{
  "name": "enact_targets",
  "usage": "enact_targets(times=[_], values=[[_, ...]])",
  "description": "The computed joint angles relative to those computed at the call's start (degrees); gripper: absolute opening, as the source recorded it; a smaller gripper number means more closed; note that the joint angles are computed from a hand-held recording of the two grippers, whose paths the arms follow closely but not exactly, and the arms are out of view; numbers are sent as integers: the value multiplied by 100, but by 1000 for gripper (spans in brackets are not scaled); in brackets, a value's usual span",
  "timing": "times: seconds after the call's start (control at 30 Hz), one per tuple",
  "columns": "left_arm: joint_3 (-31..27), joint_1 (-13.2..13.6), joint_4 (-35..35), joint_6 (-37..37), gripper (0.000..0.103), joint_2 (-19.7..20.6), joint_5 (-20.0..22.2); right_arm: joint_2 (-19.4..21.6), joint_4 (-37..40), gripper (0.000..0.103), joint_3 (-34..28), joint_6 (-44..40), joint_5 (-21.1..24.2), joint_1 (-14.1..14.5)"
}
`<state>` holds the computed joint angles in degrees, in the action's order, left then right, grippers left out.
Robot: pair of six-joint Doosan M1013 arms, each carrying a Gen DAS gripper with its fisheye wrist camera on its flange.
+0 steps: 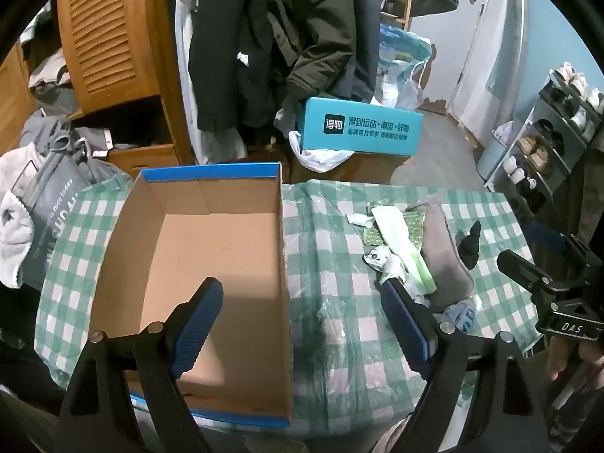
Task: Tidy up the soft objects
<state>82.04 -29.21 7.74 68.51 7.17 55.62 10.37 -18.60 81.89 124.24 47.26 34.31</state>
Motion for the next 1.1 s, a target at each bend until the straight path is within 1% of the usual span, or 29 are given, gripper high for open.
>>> enact_targets(times=[0.17,0.27,0.4,0.43,0.47,1.1], values=[[12,5,-17,-20,87,-11,-30,-2,-91,101,-1,59,-19,17],[132,-83,25,-128,87,-41,-108,1,-119,101,-12,63,-10,23],[228,-137,64,-194,87,-68,-178,2,-106,101,-12,47,-5,19],[171,-62,-83,-77,87,-61,-122,3,-100,101,-11,40,-4,17],[159,-43,-129,-41,87,-60,-121,0,-105,101,-7,46,-8,17],[136,-23,-195,52,87,-58,-155,2,-51,101,-9,7,-3,10]])
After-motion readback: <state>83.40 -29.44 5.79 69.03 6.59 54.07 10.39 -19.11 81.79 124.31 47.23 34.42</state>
